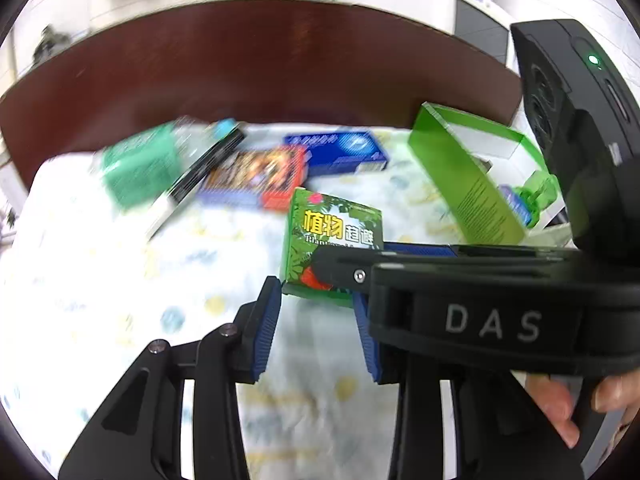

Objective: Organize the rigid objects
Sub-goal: 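Grasp the small green box with the right tool and lift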

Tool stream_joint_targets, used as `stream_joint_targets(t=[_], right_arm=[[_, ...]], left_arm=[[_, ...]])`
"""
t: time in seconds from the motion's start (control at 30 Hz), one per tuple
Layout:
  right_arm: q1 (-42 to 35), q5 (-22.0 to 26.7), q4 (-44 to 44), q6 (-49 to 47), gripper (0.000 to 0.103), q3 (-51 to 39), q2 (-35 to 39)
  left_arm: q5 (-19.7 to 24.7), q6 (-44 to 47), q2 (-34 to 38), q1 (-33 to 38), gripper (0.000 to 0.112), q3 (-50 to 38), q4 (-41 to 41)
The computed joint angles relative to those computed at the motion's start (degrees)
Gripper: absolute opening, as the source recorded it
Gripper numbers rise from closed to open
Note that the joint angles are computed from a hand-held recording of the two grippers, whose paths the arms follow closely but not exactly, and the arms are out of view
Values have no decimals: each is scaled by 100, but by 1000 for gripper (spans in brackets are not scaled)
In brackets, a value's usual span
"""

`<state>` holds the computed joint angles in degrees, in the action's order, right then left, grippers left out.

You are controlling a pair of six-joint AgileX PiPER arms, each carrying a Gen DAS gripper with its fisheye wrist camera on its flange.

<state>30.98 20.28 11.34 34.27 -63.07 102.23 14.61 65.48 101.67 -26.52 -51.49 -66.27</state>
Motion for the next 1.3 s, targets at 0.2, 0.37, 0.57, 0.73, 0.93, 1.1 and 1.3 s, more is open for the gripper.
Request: stream_joint_targets(t=[0.2,0.37,0.57,0.73,0.93,1.1,1.3], right_arm=[[150,168,1634,-1682,52,-344,561],[131,73,1918,-1797,51,-165,553],[28,-51,1459,-1270,37,54,353],[-151,-12,2878,-2636,28,165,441],[-8,-25,2194,-2133,28,43,406],[315,-39,-21,-229,28,-112,82],[218,-240,-1015,714,28,435,-763]], left_arm=[[387,762,53,571,34,451,-718],[865,894,190,1161,34,367,-989],[1246,811,497,1092,34,-148,-820],[1311,580,809,979,29,-414,-582],[880,917,460,776,27,-181,-806],[941,821,129,708,27,-256,-790],[707,421,-186,85,27,-494,-446]])
